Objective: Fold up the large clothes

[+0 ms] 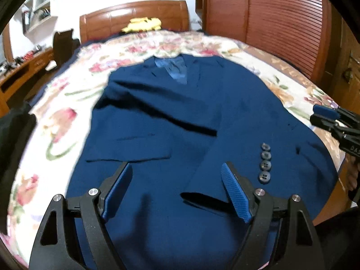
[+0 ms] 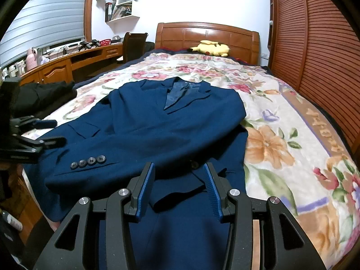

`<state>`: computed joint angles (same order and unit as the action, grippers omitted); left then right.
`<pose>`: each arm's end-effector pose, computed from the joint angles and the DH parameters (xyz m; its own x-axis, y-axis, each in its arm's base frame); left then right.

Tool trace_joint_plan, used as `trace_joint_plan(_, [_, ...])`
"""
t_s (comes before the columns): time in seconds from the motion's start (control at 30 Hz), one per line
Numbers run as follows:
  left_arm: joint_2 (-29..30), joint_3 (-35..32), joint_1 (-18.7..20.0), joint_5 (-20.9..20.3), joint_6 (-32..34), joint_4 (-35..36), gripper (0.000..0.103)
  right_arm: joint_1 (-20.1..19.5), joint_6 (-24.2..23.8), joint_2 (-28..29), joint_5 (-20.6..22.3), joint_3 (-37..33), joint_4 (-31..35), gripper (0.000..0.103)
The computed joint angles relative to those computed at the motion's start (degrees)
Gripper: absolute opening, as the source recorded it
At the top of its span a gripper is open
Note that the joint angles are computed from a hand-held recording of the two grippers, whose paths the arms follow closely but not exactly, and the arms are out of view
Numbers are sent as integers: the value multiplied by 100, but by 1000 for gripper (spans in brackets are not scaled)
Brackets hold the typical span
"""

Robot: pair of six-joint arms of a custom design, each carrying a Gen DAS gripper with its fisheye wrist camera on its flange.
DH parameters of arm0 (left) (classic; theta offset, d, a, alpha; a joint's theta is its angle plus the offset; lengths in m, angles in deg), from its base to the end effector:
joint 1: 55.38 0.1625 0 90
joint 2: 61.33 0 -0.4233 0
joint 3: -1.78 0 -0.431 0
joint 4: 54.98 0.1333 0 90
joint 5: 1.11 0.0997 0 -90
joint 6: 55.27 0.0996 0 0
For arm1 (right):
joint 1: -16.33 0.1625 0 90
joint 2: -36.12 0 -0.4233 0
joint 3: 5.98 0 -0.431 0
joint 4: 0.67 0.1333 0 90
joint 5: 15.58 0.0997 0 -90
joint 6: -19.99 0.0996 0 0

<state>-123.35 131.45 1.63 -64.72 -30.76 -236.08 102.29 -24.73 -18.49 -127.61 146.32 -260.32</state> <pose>-0.1176 -0.5072 0.0955 -0.5641 0.6280 -0.5361 0.8062 0.5594 -0.1929 0.0741 -0.3121 0.1467 -0.6545 0.0818 0.7516 -0.6175 0.5158 -0.5939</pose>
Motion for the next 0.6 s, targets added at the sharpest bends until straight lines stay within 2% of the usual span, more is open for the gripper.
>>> trace_joint_plan(0.1, [96, -33, 42, -32, -69, 303, 82, -53, 26, -67, 84, 36, 48, 46])
trace_joint_plan(0.13, [137, -8, 48, -28, -35, 274, 82, -101, 68, -133, 168, 69, 124, 50])
trace_joint_plan(0.17, [167, 22, 57, -43, -15, 204, 82, -143, 119, -171, 230, 89, 140, 59])
trace_joint_plan(0.2, [205, 56, 67, -36, -12, 101, 82, -151, 172, -172, 202, 78, 97, 64])
trace_joint_plan(0.27, [180, 103, 83, -160, -27, 129, 66, -220, 265, -244, 228, 89, 133, 73])
trace_joint_plan(0.3, [149, 112, 99, -261, -43, 207, 61, -266, 308, -301, 275, 103, 203, 73])
trace_joint_plan(0.37, [97, 143, 88, -392, -71, 289, 45, -282, 327, -305, 218, 75, 195, 74])
trace_joint_plan(0.4, [70, 150, 76, -435, -82, 347, 41, -257, 311, -261, 132, 37, 143, 74])
trace_joint_plan(0.43, [53, 161, 53, -461, -89, 391, 33, -246, 290, -237, 93, 20, 113, 74])
trace_joint_plan(0.47, [35, 168, 30, -472, -90, 431, 17, -247, 274, -237, 95, 16, 110, 74])
trace_joint_plan(0.5, [-2, 169, -7, -474, -84, 511, 10, -248, 274, -237, 106, 20, 106, 74])
trace_joint_plan(0.53, [-21, 179, -45, -429, -61, 472, 5, -246, 276, -239, 120, 27, 97, 74])
trace_joint_plan(0.6, [-102, 194, -129, -335, 21, 309, 4, -257, 256, -230, 176, 56, 26, 74])
